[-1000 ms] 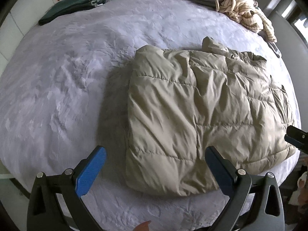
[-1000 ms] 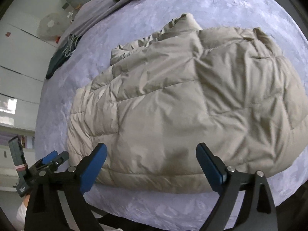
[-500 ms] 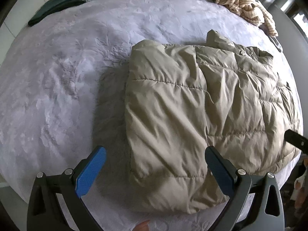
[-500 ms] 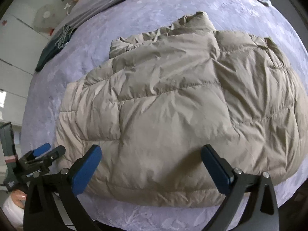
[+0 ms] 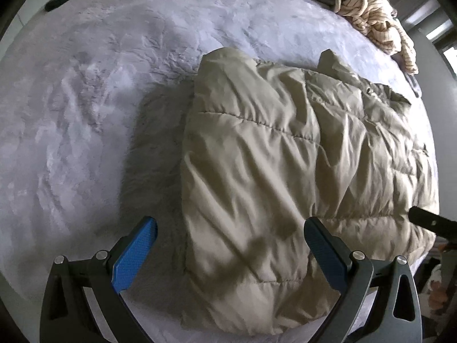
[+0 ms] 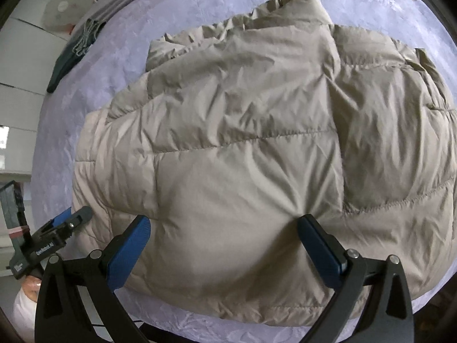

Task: Fold large clothes

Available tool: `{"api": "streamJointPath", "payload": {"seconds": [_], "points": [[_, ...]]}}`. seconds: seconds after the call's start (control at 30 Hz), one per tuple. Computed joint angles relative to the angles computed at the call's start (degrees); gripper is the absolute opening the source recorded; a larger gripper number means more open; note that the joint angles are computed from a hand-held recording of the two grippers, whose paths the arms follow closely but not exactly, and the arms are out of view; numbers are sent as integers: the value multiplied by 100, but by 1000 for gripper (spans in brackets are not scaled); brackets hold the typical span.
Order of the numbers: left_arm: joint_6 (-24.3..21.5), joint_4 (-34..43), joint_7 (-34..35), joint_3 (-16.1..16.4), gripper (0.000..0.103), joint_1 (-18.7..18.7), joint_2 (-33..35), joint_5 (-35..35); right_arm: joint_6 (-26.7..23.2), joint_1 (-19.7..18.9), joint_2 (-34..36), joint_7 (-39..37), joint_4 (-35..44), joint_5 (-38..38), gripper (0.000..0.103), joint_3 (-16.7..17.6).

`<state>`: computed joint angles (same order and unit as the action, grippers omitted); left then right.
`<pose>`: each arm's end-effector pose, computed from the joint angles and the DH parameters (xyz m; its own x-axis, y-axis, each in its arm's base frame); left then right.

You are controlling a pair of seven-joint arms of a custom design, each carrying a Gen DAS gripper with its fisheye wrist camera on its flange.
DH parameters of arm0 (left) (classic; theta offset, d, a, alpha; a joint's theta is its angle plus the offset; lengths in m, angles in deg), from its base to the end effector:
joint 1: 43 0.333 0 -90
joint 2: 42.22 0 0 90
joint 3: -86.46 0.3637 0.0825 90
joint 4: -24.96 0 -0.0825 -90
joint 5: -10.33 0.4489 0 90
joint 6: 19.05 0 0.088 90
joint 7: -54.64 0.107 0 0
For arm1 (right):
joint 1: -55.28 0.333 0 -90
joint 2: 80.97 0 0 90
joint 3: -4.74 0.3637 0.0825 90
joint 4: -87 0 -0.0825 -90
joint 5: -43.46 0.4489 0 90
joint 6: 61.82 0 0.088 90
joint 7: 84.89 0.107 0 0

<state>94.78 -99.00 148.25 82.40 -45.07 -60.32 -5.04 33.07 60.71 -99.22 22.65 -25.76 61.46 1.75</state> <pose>0.5175 -0.0756 0.5686 -0.0903 -0.9701 0.2252 -0.9883 0.0593 -0.1408 0.5060 0.0484 0.6499 -0.2838 -0.9077 -0.3090 -0.9589 0.2672 0.0959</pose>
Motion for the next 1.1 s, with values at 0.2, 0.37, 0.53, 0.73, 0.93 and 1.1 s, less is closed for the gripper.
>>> {"api": "streamJointPath", "payload": {"seconds": [0.2,0.37,0.53,0.73,0.93,1.1], "points": [[-22,87,835,351,103,2,197,-977,-51,8,81,11,-2,-69,103,29],[-734,447,1520,598,103,297,770,-1847,-88,25,152,37,28,-115,103,57],[-1287,610,1666,542,102,687,1262,-2314,-98,58,211,66,39,-184,103,103],[-1840,903,2130,312,103,818,1706,-3236,-95,116,246,119,17,-296,103,170],[-2248,1237,2327,-11,102,691,2076,-2888,-77,173,333,172,78,-351,103,202],[-2213,1276,2143,-49,101,713,2112,-2898,-23,199,353,210,82,-350,103,213]]}}
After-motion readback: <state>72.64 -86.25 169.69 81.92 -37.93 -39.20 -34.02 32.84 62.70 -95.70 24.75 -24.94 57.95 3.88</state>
